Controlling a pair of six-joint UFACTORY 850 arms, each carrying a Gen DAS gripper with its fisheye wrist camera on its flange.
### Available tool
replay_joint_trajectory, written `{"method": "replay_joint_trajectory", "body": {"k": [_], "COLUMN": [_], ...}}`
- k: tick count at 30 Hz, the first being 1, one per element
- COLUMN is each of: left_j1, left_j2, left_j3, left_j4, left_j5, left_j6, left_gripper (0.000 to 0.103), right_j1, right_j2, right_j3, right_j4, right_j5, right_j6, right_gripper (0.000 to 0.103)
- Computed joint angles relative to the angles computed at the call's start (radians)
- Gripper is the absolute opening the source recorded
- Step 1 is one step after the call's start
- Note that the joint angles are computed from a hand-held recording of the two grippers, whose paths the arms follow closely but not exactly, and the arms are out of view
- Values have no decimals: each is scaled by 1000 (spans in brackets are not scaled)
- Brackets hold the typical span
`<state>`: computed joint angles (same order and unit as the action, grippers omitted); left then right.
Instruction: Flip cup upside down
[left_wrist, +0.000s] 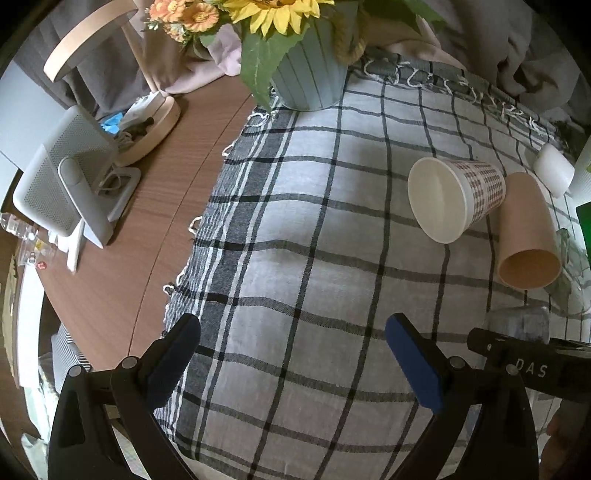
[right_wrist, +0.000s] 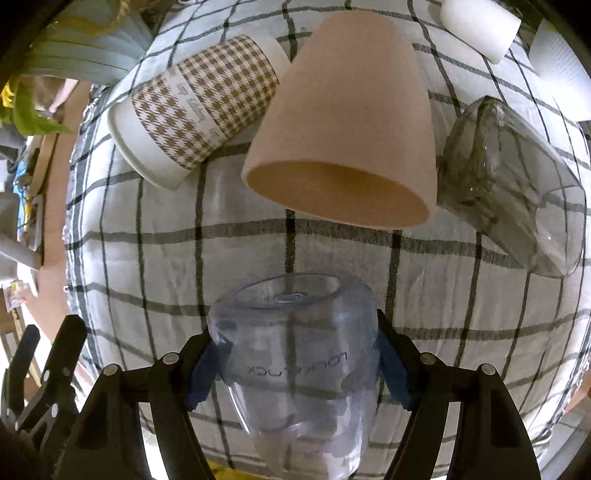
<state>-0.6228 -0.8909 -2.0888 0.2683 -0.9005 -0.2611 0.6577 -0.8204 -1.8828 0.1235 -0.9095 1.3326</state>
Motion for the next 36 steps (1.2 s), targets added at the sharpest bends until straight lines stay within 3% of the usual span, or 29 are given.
{"method": "replay_joint_trajectory", "body": {"k": [4, 9, 14, 18, 25, 28, 31, 36], "left_j1": [2, 6, 8, 2, -31, -43, -51, -83], "left_j2": [-7, 1, 38, 55, 33, -17, -120, -249], "left_j3": [-7, 2, 34, 35, -23, -103, -259, -457], "left_j4": [-9, -27, -73, -174, -291, -348, -420, -397], "left_j5": [-8, -7, 19, 12, -45, -117, -261, -382], "left_j6": [6, 19, 57, 152, 275, 315, 331, 308], "left_gripper": [102, 102, 102, 102, 102, 102, 100, 98], "right_j1": [1, 2, 40, 98, 157, 169, 181, 185], "right_j2": [3, 28, 121, 210, 270, 301, 343, 399], "right_j3": [9, 42, 113, 154, 185, 238, 303, 392], "right_j4": [-7, -4, -165, -395, -549, -566, -575, -585], "right_j5": [5, 30, 58, -24, -134, -128, -103, -84], "right_j6": [7, -8, 167, 400, 625, 697, 769, 848], "right_gripper": [74, 81, 81, 82, 83, 83, 83, 83]}}
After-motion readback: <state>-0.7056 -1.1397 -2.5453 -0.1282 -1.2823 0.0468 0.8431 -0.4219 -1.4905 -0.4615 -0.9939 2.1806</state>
